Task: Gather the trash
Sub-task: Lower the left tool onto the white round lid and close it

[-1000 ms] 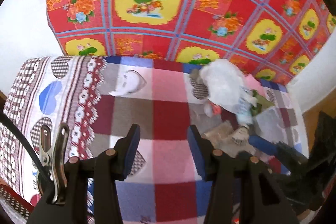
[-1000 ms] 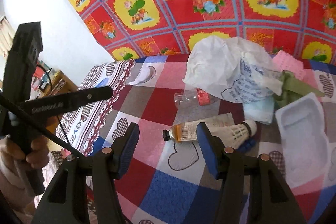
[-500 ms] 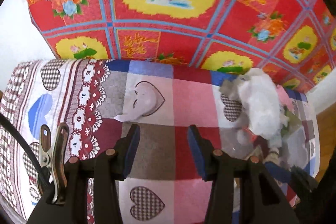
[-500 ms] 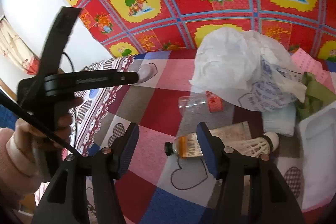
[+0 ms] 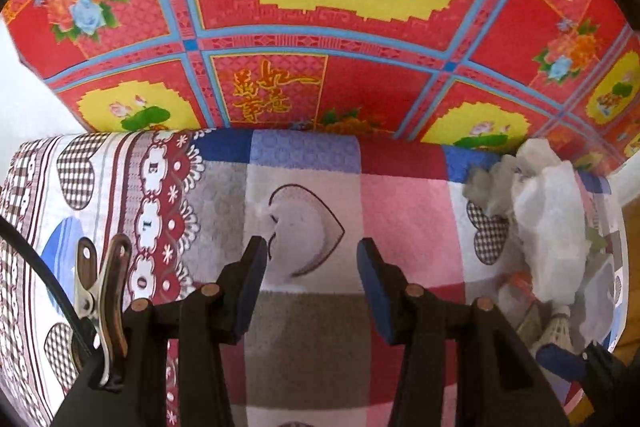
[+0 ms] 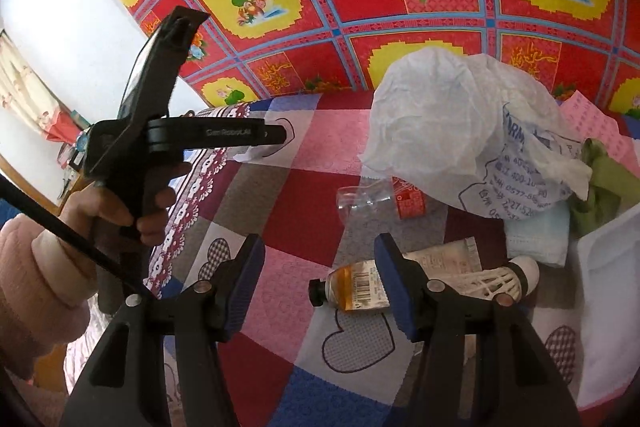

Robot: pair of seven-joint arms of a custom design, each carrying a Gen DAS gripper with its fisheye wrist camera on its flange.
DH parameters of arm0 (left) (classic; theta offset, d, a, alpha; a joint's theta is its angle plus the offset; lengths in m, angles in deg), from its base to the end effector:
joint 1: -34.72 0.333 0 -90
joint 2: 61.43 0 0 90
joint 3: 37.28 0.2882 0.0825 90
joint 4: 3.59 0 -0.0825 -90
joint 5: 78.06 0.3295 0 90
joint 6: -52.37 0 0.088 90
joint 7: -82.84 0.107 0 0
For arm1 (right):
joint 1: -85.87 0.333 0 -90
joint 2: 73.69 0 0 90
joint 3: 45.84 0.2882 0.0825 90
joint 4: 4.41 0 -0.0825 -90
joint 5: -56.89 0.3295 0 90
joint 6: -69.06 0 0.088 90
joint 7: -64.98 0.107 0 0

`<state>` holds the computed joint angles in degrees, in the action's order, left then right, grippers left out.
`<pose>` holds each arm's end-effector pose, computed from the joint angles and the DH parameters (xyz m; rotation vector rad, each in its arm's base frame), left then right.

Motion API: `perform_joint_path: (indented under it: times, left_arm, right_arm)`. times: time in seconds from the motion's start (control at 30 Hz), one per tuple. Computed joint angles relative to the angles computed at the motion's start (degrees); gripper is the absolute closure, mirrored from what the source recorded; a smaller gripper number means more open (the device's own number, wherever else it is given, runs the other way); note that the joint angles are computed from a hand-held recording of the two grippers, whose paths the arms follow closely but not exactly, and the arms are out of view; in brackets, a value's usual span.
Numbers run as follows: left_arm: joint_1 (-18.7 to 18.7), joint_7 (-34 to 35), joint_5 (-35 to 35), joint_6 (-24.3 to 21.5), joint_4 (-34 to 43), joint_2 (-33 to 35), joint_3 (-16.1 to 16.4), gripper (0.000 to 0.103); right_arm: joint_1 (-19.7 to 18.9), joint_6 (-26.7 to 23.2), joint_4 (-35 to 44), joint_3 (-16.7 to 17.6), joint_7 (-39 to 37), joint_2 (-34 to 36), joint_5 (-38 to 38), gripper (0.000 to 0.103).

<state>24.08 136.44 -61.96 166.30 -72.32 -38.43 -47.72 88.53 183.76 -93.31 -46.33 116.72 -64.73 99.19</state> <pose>0.6132 -0.1895 0.5772 -2.1941 1.7348 -0.4502 0.5795 0.0631 0.5801 -2.0408 1.2278 0.0896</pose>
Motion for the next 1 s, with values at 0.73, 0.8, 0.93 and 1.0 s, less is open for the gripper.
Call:
perform_joint_path:
  times: [0.73,0.8,0.93,1.0]
  left_arm:
    - [-0.6,-2.4,3.4,6.4,-7.2,-1.5,0.4,0.073]
    - [0.0,-2.8,2.7,7.5,-9.4,-2.9,0.1,0.073]
    - [0.7,-4.3,0.6,9.3,-16.6,-8.2,-0.7,0.073]
    - [0.8,-5.3,0.2,10.0,-20.2,-10.8,-0.9,0.073]
  right_arm:
    - [-0.3,-0.6,0.8,0.1,0.7,1.1,0.5,0.044]
    - [-0.5,-0.5,0.3,0.1,-0.1,0.7,0.8,0.044]
    - [-0.5,-0.6,0.1,0.0,-1.1,0.3,0.4,0.044]
    - [-0.5,-0.4,0.1,0.0,-1.8,0.3,0.3,0.044]
